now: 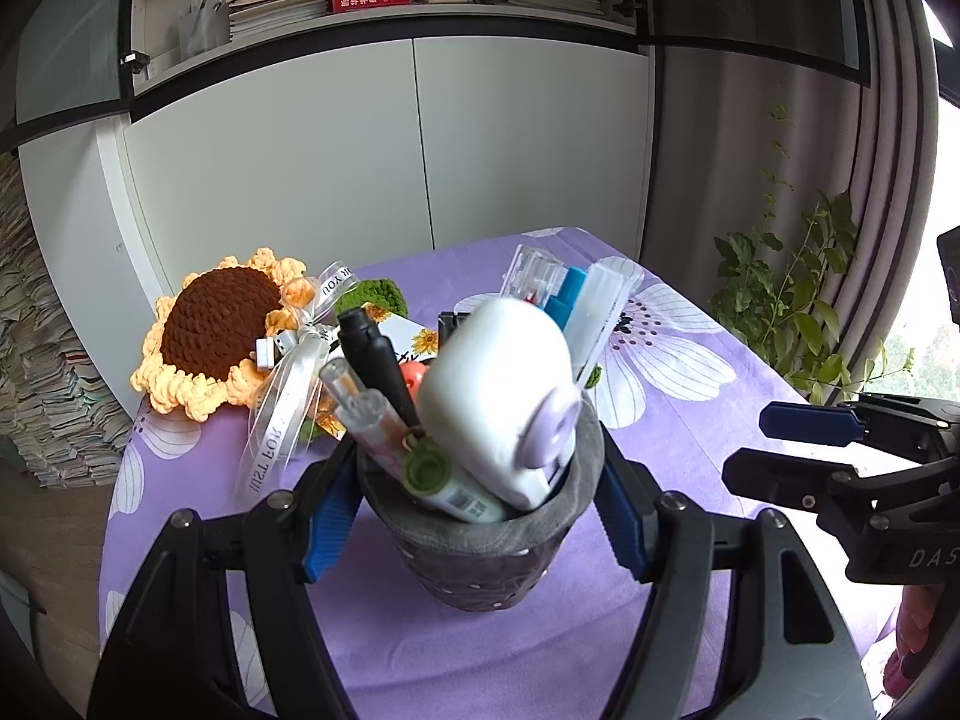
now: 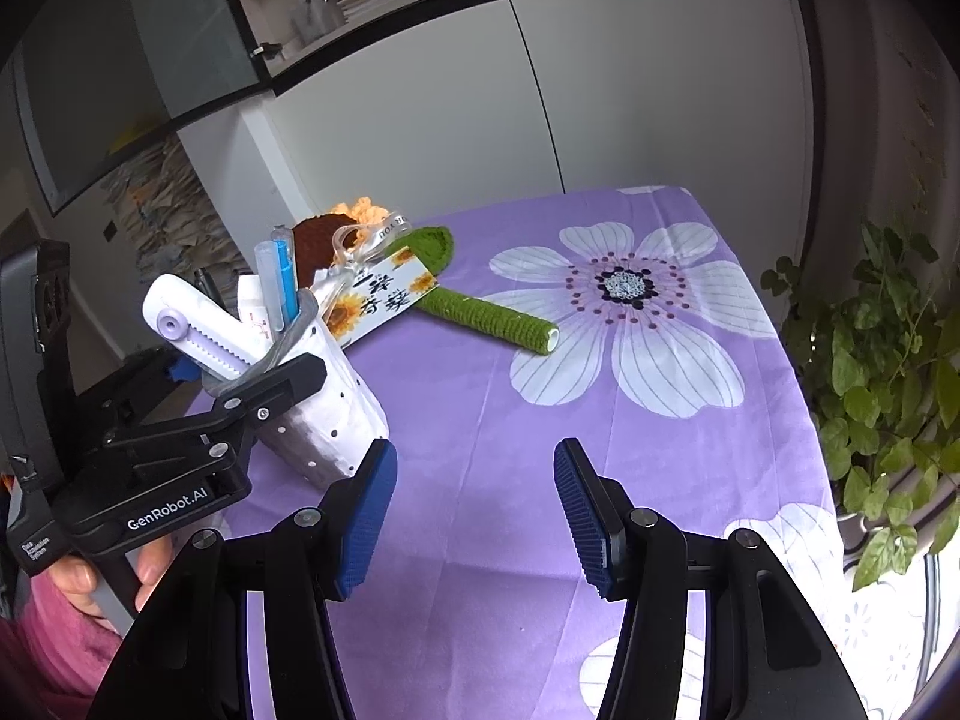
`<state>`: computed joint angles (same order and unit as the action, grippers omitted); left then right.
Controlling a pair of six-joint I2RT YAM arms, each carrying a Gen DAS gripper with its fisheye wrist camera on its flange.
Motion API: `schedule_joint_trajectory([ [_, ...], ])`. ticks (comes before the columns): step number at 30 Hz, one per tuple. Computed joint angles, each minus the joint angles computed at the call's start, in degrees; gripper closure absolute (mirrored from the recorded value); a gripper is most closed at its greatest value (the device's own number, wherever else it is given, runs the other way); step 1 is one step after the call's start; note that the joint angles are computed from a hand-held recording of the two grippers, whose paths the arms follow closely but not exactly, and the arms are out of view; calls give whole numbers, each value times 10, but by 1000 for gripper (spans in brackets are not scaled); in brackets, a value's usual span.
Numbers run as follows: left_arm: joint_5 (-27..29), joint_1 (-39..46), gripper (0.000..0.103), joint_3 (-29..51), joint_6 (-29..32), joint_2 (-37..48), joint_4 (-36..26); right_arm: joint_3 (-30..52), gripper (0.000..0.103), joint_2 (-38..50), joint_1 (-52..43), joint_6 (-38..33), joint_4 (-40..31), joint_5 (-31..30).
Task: Organize stationery
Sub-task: 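Open the right gripper and withdraw it from the grey cup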
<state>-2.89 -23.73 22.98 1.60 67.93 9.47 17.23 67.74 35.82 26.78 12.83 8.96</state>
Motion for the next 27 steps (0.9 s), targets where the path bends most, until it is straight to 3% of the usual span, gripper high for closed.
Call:
schedule_joint_trajectory([
  [22, 1, -1, 34, 45, -14, 101, 40, 11, 48, 20, -19, 4, -2, -17],
  [27, 2, -1, 33, 48, -12, 96, 24, 11, 48, 22, -24, 5, -2, -23],
])
